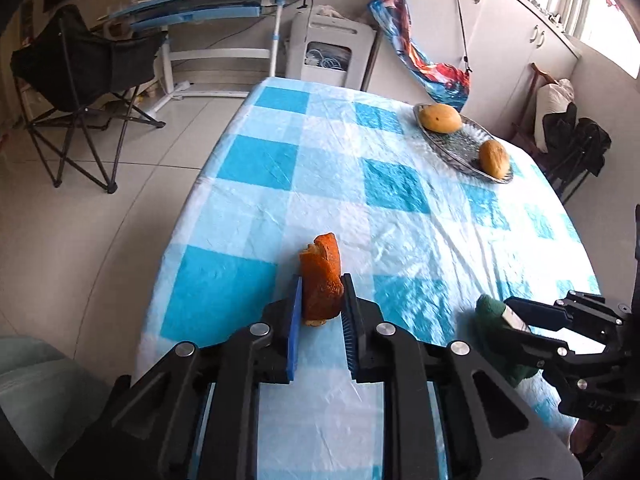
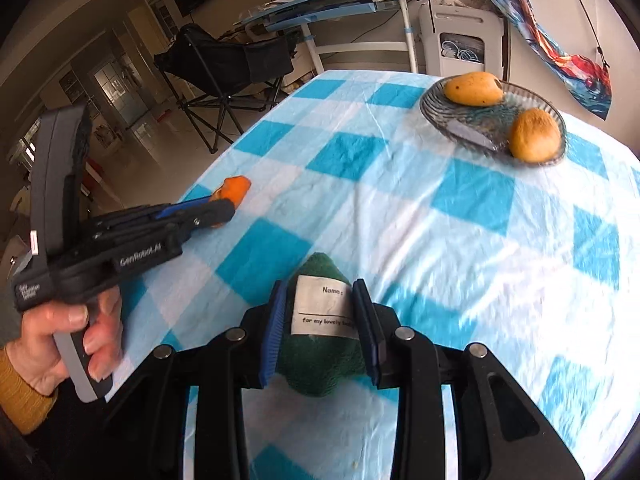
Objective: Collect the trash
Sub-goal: 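Grasp the green plush toy with the right gripper while the left grasps the last orange peel, then carry the plush toy and orange peel over the yellow basin with both grippers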
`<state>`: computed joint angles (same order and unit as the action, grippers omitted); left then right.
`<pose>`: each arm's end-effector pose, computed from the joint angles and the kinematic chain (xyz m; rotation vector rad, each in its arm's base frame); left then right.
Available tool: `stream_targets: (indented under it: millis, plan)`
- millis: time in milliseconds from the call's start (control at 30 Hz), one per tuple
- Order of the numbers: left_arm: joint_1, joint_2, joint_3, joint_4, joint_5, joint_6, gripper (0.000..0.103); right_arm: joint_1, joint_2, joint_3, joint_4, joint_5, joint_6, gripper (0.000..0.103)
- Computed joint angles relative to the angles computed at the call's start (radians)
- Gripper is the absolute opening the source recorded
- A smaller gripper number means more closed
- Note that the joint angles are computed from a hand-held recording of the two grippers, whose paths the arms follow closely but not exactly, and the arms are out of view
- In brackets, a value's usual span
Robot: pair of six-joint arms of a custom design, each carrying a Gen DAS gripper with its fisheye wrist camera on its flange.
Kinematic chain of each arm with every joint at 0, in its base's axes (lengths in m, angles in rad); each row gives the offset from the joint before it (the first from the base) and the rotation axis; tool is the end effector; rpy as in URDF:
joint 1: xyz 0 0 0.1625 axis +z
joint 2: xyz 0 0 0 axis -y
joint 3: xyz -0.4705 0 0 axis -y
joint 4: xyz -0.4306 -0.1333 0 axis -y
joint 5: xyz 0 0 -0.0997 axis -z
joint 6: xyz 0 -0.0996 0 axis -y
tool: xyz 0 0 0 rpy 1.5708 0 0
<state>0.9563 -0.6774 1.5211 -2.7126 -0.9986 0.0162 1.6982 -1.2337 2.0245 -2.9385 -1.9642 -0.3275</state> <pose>-0.2925 -0.7393 0.0849 0.7019 2.5242 -0.6025 0.1696 -0.5753 0.2777 0.4379 -2.5758 0.7181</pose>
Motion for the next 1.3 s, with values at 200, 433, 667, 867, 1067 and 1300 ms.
stream_targets:
  millis: [200,433,667,867,1067,1300]
  plan:
    - [-0.023,-0.124,0.196,-0.035,-0.103,-0.034,0.016,0.037,-0.077,0.156,-0.089,-0.009,0.036,0.036]
    - [-0.072,-0.218,0.379,-0.123,-0.112,-0.039,0.017,0.035,-0.128,0.261,-0.205,0.042,0.060,0.056]
    - [-0.102,-0.217,0.413,-0.220,-0.057,0.004,0.044,0.022,-0.119,0.277,-0.263,0.061,0.089,0.058]
    - [-0.108,-0.201,0.414,-0.237,-0.011,0.020,0.044,0.024,-0.093,0.275,-0.303,0.061,0.089,0.058]
    - [-0.103,-0.196,0.409,-0.227,-0.039,0.038,0.018,0.035,-0.076,0.273,-0.329,0.023,0.075,0.041]
    - [-0.123,-0.223,0.457,-0.270,-0.060,0.070,0.016,0.042,-0.102,0.305,-0.375,0.027,0.093,0.037]
